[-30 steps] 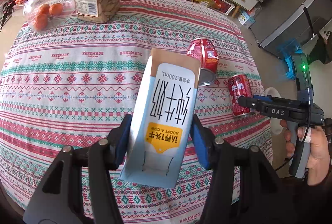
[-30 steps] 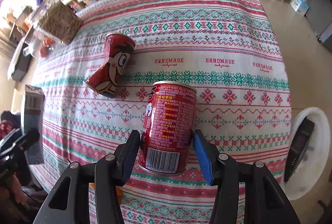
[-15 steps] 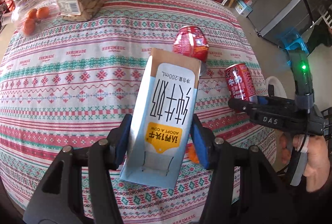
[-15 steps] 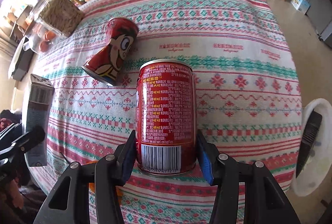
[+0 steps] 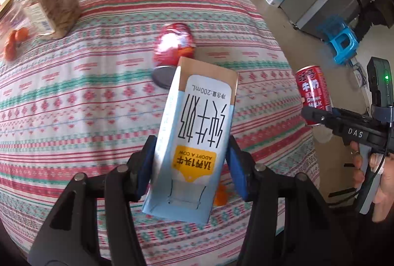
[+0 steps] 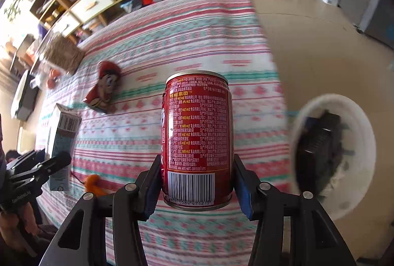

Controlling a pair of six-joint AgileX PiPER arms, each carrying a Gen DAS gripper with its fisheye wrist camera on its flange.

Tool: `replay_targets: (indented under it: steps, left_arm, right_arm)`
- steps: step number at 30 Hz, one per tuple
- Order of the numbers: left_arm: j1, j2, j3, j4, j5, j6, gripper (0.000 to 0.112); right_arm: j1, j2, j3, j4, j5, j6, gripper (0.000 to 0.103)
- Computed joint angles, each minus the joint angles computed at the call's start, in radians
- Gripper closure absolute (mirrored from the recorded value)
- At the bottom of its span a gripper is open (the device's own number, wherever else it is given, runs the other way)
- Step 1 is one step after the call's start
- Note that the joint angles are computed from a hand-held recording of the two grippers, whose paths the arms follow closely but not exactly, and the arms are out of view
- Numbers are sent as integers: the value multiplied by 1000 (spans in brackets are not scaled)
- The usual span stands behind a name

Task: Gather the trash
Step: 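Carry the milk carton and red can over the white bucket with both grippers, then open the left gripper to drop the carton while the right drops the can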

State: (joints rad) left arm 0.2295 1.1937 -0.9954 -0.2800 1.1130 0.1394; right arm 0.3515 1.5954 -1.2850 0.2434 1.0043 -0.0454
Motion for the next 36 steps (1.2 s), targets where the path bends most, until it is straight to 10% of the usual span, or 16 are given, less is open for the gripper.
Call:
replay_targets:
  steps: [19, 36]
  left_arm:
    - [-686, 329, -238, 96, -177, -428, 56]
    - [-826, 800, -755, 58, -68, -445, 55]
  right_arm:
    - [-739, -9, 96, 247, 94, -531, 50]
    - [-932, 69, 13, 301, 191, -631, 50]
